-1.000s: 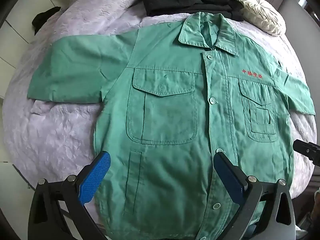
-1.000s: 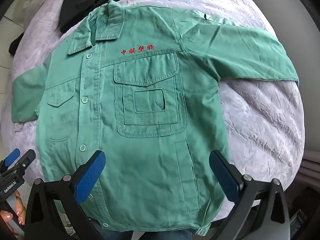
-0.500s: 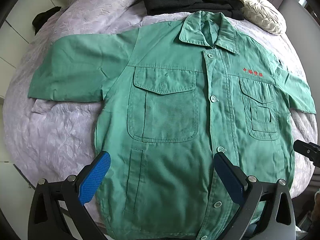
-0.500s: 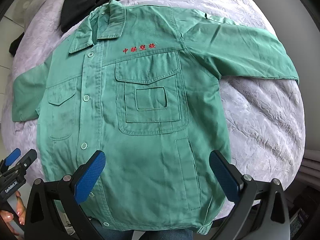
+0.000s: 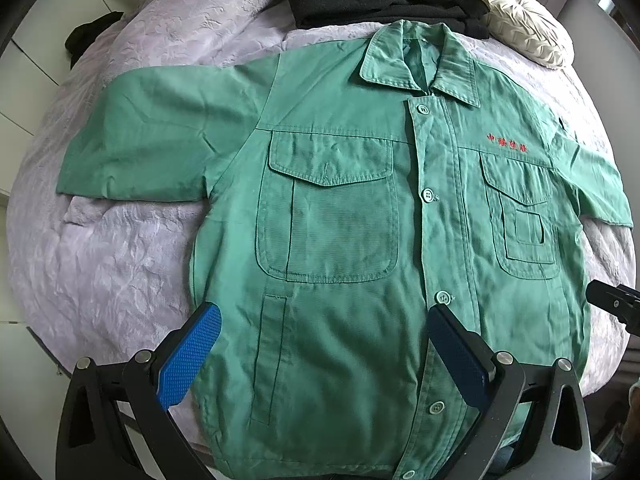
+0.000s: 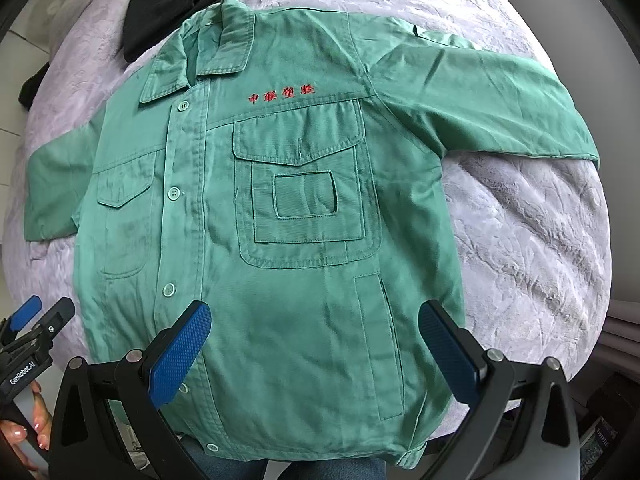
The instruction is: Fold large clothes
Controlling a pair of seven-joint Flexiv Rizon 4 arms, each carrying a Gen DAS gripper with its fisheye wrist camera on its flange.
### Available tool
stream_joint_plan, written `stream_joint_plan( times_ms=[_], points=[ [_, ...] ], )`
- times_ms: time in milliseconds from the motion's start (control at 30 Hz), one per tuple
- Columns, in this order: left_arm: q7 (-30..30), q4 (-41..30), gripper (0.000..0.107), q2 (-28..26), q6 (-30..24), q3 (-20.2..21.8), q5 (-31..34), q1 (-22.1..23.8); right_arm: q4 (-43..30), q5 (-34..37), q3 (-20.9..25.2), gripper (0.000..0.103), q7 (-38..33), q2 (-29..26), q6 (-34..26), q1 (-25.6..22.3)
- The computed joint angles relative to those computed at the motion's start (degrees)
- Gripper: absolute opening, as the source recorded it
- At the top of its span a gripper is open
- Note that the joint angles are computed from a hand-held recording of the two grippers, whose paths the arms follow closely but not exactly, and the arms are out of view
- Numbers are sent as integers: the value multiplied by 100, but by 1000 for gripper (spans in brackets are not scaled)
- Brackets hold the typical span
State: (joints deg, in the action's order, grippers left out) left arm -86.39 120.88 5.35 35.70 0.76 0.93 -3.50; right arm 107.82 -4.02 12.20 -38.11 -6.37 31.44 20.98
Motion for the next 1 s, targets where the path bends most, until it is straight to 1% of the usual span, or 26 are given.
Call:
stream_joint_plan(
  times_ms=[1000],
  points=[
    [35, 70, 103, 19, 36, 22, 6, 32, -2, 18, 4, 103, -12, -19, 3, 14]
  ],
)
